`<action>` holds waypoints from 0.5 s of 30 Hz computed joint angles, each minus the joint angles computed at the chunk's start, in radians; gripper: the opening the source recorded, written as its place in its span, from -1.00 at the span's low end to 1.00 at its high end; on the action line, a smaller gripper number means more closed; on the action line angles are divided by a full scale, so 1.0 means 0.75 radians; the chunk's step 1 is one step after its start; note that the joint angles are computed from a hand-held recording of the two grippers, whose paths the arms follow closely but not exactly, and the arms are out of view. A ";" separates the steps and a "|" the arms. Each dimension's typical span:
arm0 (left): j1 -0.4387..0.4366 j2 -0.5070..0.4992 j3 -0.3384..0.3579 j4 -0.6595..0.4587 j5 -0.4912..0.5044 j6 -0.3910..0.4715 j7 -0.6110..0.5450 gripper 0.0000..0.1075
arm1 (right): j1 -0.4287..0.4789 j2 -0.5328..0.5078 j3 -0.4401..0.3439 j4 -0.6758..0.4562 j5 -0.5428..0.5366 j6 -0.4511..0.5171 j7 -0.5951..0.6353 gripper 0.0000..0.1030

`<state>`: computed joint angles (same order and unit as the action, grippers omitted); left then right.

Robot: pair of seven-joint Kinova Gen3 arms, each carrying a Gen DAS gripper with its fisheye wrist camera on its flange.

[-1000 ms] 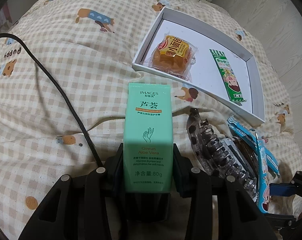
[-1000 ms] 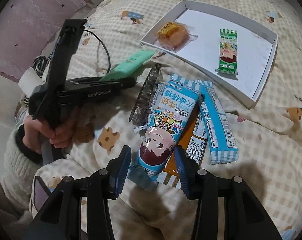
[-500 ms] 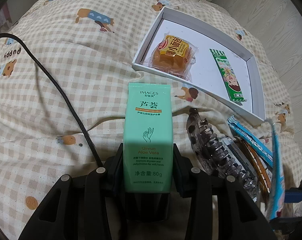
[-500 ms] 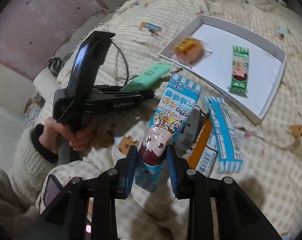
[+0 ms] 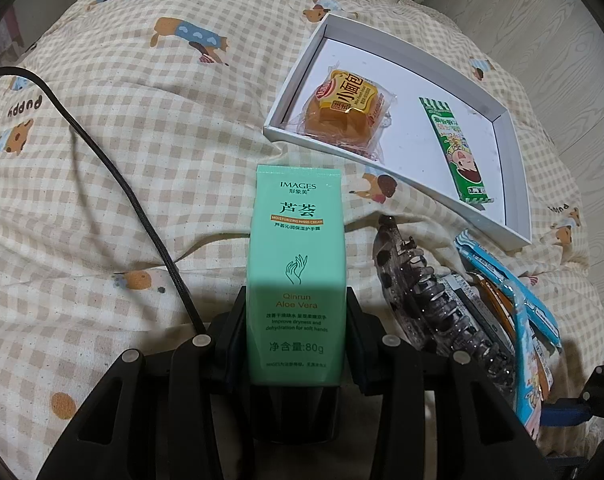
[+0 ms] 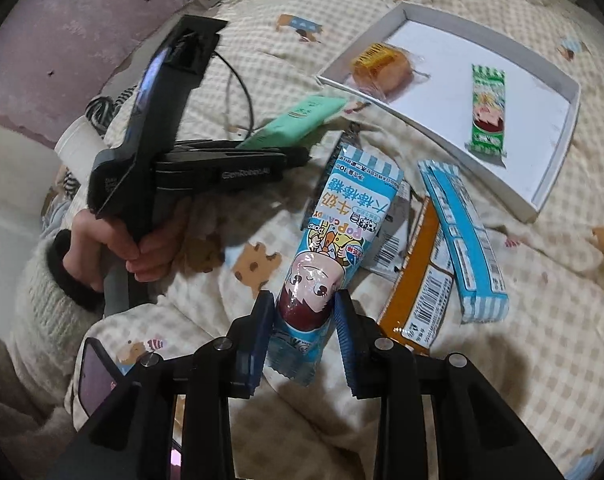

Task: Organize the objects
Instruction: 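Grasp the blue-and-white drink pack with the right gripper while the left gripper holds the aloe tube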

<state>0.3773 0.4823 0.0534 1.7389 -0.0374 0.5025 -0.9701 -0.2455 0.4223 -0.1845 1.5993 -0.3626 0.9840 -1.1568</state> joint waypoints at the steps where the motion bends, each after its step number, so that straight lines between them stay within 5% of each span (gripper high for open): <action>1: 0.001 0.000 0.000 0.000 -0.001 0.001 0.001 -0.16 | 0.003 0.003 0.001 -0.002 -0.004 0.003 -0.002 -0.36; 3: 0.005 -0.001 -0.003 0.001 -0.005 0.002 0.004 -0.16 | 0.004 0.019 0.013 -0.017 -0.007 0.024 -0.034 -0.33; 5: 0.007 -0.002 -0.004 0.002 -0.008 0.002 0.008 -0.16 | 0.025 0.079 0.012 -0.057 -0.031 0.088 -0.087 0.13; 6: 0.007 -0.002 -0.004 0.002 -0.009 0.002 0.008 -0.16 | 0.043 0.101 0.007 -0.065 -0.050 0.099 -0.097 0.13; 7: 0.010 -0.003 -0.006 0.004 -0.013 0.001 0.010 -0.16 | 0.048 0.108 0.017 -0.057 -0.078 0.087 -0.086 0.12; 10: 0.007 -0.006 -0.006 0.011 -0.016 -0.003 0.010 -0.16 | 0.076 0.077 0.005 -0.008 -0.093 0.013 -0.060 -0.35; 15: 0.015 -0.005 -0.009 0.009 -0.022 -0.002 0.020 -0.16 | 0.189 0.039 -0.038 0.036 -0.222 0.002 0.099 -0.39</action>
<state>0.3882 0.4786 0.0468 1.7454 -0.0539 0.5009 -0.9553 -0.1034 0.4515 -0.2130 1.6264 -0.5292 0.9852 -1.0823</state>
